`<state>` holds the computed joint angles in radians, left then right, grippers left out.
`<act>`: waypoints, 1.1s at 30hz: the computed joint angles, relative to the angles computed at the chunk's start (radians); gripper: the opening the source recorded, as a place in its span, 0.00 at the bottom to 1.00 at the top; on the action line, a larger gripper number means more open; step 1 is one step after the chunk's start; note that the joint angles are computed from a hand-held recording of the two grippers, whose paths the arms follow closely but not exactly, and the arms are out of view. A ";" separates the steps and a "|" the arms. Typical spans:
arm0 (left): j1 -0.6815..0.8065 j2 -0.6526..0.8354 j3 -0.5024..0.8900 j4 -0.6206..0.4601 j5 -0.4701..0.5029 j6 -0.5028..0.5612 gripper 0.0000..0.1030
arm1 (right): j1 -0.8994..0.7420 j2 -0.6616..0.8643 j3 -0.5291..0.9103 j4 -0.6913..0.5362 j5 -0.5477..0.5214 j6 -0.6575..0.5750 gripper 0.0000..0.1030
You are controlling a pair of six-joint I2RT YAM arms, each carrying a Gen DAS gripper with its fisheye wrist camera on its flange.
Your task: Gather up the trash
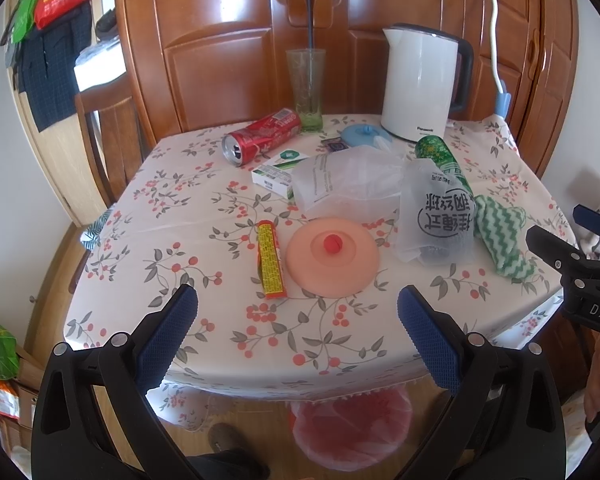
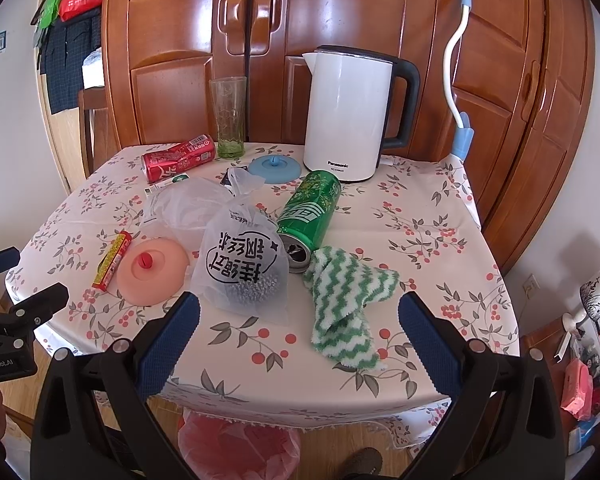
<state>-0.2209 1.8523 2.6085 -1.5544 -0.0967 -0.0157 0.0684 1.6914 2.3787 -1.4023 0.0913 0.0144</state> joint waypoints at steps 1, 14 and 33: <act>0.000 0.000 0.001 0.000 0.001 0.002 0.95 | -0.002 0.001 0.003 -0.001 -0.001 -0.001 0.95; 0.004 0.007 0.013 -0.007 0.002 0.003 0.95 | -0.002 -0.003 -0.005 0.002 -0.001 -0.002 0.95; -0.005 -0.037 -0.072 0.044 0.003 0.000 0.95 | -0.015 -0.012 -0.029 0.016 -0.017 -0.002 0.95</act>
<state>-0.2257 1.8158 2.5366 -1.5100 -0.0937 -0.0154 0.0534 1.6796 2.3501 -1.3861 0.0742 0.0120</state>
